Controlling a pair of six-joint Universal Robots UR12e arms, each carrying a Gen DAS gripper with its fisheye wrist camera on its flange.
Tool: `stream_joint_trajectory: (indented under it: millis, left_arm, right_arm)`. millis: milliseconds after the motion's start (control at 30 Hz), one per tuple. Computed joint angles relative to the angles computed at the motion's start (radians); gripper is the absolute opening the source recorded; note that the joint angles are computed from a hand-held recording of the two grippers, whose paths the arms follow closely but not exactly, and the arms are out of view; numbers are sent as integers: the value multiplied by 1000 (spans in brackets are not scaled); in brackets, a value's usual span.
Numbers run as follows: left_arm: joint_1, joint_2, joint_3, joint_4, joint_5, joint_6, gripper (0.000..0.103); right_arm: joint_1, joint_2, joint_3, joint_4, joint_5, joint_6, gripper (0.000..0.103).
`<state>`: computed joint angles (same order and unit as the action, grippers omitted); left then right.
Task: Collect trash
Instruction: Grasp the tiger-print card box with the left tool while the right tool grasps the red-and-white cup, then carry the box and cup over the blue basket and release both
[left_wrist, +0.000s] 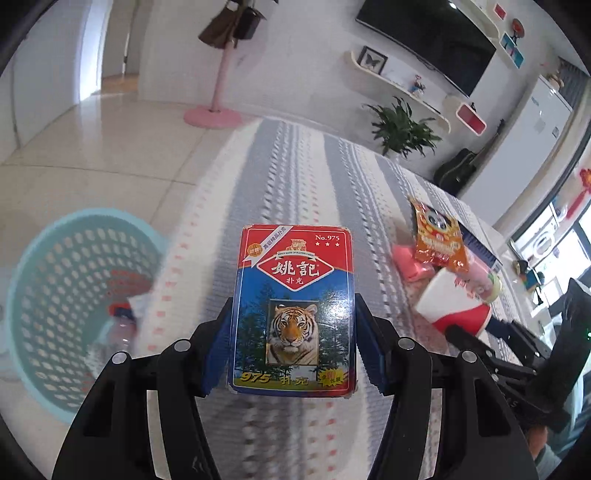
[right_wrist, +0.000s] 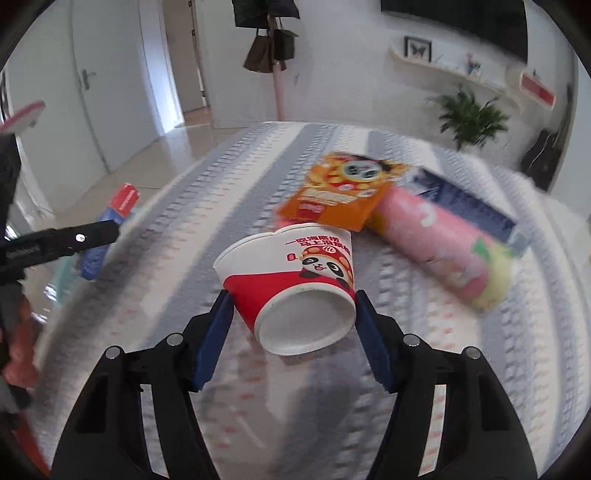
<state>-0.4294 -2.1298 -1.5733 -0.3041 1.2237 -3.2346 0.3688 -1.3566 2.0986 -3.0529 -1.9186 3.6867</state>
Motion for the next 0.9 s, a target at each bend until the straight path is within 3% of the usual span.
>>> stream_joint_trajectory:
  millis: [100,267,467,633,833,900]
  left_arm:
    - [17,20,-18,27,23,-32,58]
    - [64,76,-56,94,61,-110,58]
    - [114,124,-63,81,123,-162,58]
    - [146,119,-67,88,170,-238,58]
    - [159,94,-62,27,240,-232,58]
    - [168,82,-55,0,223,-237,58]
  right_arm:
    - [21,12,-36,-19,13,14,62]
    - [64,47,-151,-21,20,-70,62]
    - [99,115,-314,22,42,-174,62]
    - [121,194,-440,84,71,-230,62]
    - [133,272,-536,175,90,-259,62]
    - [136,289,-551,201,94,-257,63]
